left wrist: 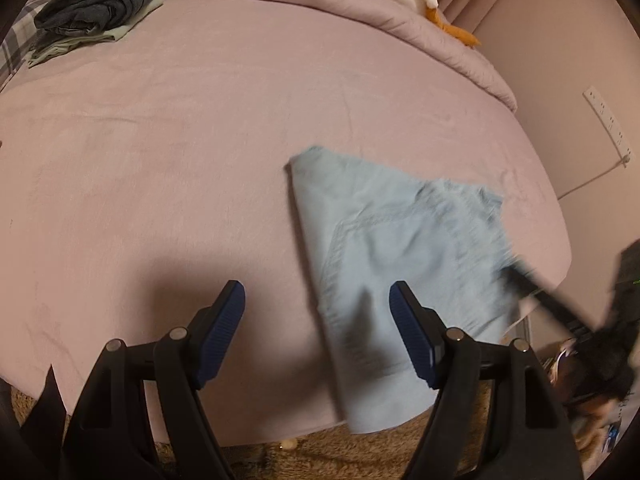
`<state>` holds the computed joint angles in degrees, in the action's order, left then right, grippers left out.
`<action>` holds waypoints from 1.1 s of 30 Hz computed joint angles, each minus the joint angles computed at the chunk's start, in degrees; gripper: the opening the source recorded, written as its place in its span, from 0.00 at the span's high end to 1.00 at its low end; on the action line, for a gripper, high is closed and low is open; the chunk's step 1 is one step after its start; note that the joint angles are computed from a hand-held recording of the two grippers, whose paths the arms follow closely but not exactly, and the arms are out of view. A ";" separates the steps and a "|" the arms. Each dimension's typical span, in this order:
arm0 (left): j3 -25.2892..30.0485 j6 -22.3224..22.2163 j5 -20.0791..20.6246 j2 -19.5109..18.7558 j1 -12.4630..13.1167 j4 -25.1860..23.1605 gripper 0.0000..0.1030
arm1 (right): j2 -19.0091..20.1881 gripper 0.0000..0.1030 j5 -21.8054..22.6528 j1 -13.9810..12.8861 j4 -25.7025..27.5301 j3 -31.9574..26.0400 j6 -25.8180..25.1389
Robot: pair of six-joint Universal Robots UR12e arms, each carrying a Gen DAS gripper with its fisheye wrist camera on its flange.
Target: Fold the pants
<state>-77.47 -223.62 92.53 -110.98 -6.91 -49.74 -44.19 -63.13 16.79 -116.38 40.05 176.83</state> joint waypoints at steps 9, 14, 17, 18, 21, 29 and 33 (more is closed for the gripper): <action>0.99 1.19 -1.04 -1.77 -0.31 -2.44 0.26 | 2.57 0.62 -2.75 -0.48 8.17 -4.34 -1.81; 1.01 1.24 -1.52 -1.85 -0.09 -2.15 0.27 | 4.58 0.32 2.66 -1.39 9.43 -7.74 -1.33; 0.96 1.35 -1.52 -1.76 -0.09 -2.06 0.28 | 8.07 0.32 7.38 -1.39 16.86 -13.02 -2.55; 1.07 1.40 -1.48 -1.78 -0.10 -2.10 0.28 | 7.98 0.32 7.05 -1.15 15.95 -12.32 -2.41; 1.32 1.26 -1.53 -1.75 0.07 -1.51 0.29 | 7.03 0.60 7.18 -0.61 13.36 -10.95 -2.82; 3.72 0.68 -3.63 -3.52 1.24 1.19 0.36 | 1.18 0.76 2.36 -1.88 0.54 -2.29 0.87; 6.92 2.47 -5.41 -6.13 2.34 1.47 0.41 | 2.26 0.76 -2.21 -1.49 4.45 -2.67 1.00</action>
<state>-70.55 -221.15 87.13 -117.11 -4.56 -48.27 -41.93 -65.34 15.30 -111.94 37.38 177.83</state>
